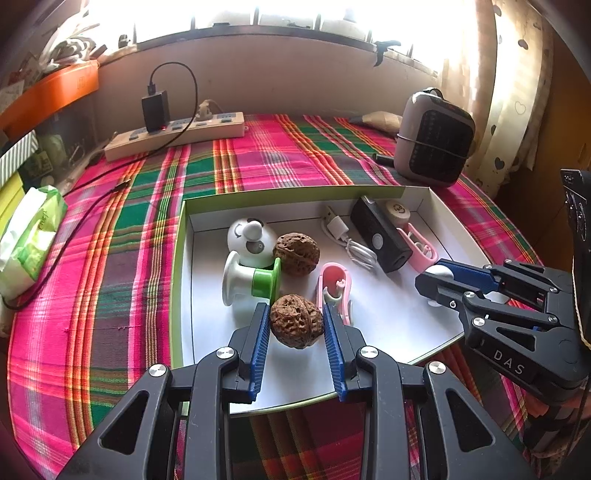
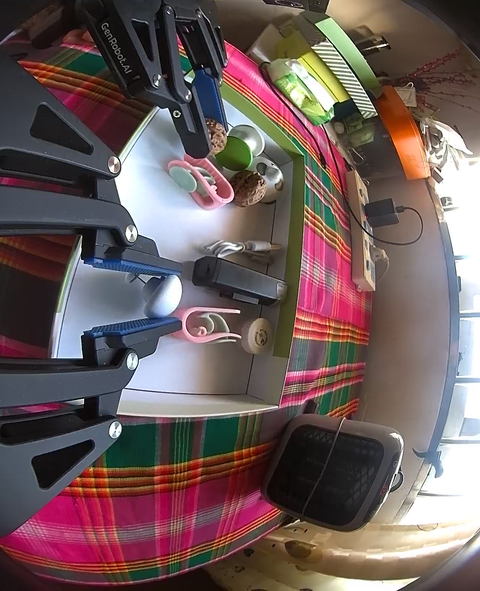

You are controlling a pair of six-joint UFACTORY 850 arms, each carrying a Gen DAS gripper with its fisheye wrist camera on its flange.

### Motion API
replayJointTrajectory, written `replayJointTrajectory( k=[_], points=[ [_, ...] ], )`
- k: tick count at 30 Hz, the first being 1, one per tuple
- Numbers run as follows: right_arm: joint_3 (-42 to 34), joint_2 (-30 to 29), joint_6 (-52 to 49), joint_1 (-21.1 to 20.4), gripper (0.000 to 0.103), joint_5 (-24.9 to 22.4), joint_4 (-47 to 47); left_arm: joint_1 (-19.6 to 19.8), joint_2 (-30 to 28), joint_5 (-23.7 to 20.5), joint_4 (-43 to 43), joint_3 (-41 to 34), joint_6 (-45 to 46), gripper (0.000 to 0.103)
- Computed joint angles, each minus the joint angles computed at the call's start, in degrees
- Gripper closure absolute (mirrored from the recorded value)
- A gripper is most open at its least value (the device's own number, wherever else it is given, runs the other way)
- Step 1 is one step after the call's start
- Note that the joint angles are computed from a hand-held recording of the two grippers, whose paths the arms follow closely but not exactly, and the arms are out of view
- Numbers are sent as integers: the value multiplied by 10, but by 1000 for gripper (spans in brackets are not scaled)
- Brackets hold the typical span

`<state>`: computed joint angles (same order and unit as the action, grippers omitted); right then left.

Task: Organize objects
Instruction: 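Open the left tool releasing the walnut while the right tool releases the mushroom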

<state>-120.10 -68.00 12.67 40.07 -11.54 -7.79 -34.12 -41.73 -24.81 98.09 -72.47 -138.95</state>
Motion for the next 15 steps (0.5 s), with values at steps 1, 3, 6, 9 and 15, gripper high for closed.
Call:
replayJointTrajectory(
  k=[1, 3, 6, 9, 15],
  points=[
    [-1, 0, 1, 0, 79, 0, -1, 0, 0, -1, -1, 0, 0, 76],
    [2, 1, 3, 0, 79, 2, -1, 0, 0, 0, 1, 0, -1, 76],
    [3, 1, 6, 0, 79, 3, -4, 0, -1, -1, -1, -1, 1, 76],
    [4, 2, 6, 0, 79, 4, -3, 0, 0, 0, 1, 0, -1, 76],
    [5, 2, 8, 0, 79, 5, -5, 0, -1, 0, 0, -1, 0, 76]
  ],
)
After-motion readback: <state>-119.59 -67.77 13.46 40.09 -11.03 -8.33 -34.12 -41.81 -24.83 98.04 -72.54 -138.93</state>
